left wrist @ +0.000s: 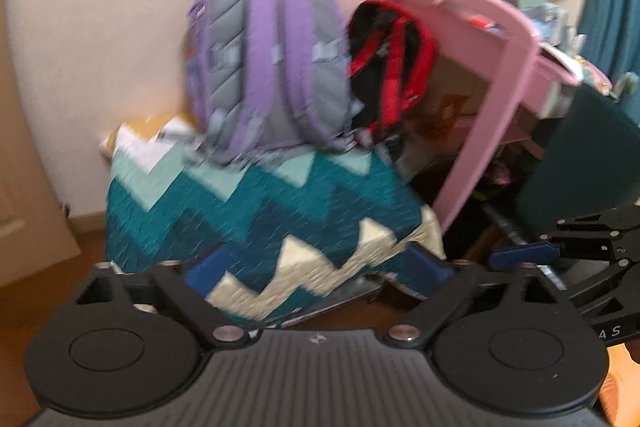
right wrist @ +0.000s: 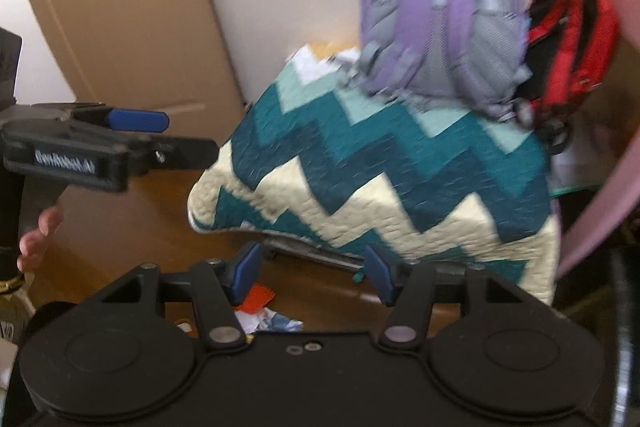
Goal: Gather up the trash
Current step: 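Turn both tools back toward the remaining trash on the floor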
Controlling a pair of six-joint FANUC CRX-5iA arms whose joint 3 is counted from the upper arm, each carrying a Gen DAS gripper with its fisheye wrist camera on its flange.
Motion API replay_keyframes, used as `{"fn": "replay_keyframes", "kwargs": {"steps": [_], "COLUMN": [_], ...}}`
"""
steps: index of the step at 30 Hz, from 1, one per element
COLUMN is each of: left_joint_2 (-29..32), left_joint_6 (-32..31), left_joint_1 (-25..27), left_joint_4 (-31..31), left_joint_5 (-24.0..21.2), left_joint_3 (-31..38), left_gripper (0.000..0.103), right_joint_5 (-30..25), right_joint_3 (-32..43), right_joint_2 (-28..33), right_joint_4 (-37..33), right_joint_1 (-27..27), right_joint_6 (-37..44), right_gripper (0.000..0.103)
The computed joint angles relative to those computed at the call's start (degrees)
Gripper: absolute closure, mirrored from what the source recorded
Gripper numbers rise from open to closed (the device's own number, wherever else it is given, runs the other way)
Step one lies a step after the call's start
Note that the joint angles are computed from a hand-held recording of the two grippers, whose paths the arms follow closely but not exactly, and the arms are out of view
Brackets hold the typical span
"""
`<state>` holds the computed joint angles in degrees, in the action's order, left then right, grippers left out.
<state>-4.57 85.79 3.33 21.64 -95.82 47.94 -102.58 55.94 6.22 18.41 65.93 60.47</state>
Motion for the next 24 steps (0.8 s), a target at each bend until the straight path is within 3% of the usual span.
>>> {"fn": "replay_keyframes", "kwargs": {"steps": [5,11,17,24], "left_joint_2": [-8.50,-12.14,-13.00,-12.25], "left_joint_6": [-8.04,-15.27,-21.85,-23.69], "left_joint_1": [13.16,22.94,26.95,25.88], "left_joint_4": [8.73,9.42,6.50,-0.51], "left_joint_5": [4.66,5.75,6.62,9.60], "left_joint_3": [-20.80,-34.64,-44.90,-55.06], "left_gripper": [0.000,0.000,0.001,0.001], "right_joint_5": [7.81,12.51,14.81,14.49], "right_joint_3": [-13.06,-20.39,-25.24,-29.90], "right_joint_2": [-2.47,-0.54,2.69,6.69], "right_joint_4": [-4.84,-10.63,-15.43,-18.00], "right_joint_1": [-1.14,-2.75,-4.01,-4.23], "right_joint_6": [0.60,3.55,6.60,9.54], "right_gripper": [0.046,0.046,0.046,0.046]}}
